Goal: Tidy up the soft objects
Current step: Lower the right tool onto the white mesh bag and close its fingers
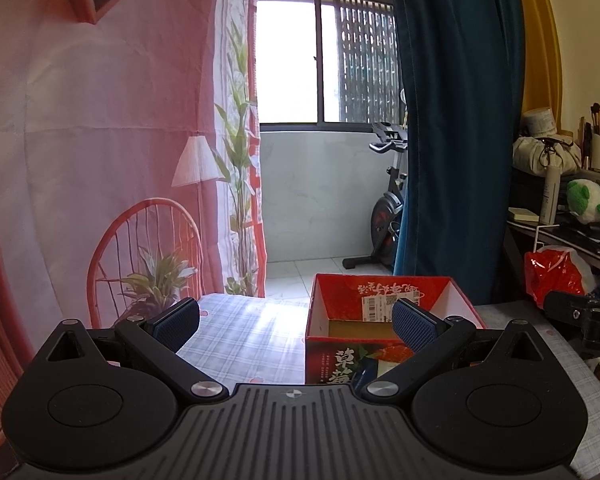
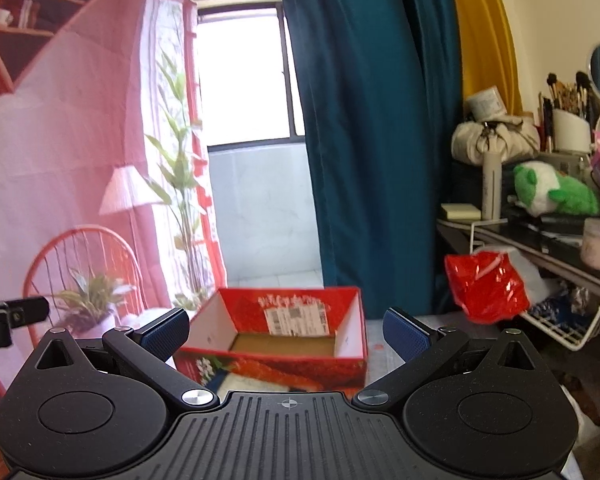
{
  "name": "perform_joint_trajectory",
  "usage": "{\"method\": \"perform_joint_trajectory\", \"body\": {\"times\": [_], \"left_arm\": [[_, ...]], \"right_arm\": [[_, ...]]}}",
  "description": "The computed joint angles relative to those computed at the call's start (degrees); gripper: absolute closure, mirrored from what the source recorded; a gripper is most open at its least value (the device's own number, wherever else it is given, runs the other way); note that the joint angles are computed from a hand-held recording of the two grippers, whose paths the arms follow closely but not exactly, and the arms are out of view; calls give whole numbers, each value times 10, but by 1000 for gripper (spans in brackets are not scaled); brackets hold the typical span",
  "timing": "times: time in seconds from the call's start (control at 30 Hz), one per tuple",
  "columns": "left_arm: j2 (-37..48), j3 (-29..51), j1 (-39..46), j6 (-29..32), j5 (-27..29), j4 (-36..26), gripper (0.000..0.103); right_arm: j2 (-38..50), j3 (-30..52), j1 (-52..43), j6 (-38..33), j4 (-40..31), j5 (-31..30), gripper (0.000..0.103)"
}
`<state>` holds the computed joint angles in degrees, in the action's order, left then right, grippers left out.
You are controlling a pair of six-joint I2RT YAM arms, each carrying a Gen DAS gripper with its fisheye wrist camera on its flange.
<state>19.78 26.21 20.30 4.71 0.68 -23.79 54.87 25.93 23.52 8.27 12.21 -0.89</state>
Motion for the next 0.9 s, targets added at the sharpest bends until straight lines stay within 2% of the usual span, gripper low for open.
{"method": "perform_joint_trajectory", "body": {"times": [0.07,0.2,0.3,0.47,0.57,0.67,0.8,0.9], "left_arm": [[-3,-21,4,12,3,18,0],[-14,-68,43,13,53,60,0],[0,-95,68,10,81,94,0],[78,-120,126,17,161,152,0],[148,-129,150,42,210,184,0],[228,-139,133,54,192,226,0],[338,-153,117,66,170,300,0],[404,-145,92,71,132,323,0]], "right_arm": [[16,-13,3,-3,29,9,0],[48,-54,12,-12,122,14,0],[77,-65,20,-23,154,24,0],[135,-76,30,-34,192,28,0],[184,-88,32,-41,232,25,1],[234,-82,34,-46,232,27,0],[320,-88,23,-45,283,-6,0],[374,-83,18,-53,300,-27,0]]}}
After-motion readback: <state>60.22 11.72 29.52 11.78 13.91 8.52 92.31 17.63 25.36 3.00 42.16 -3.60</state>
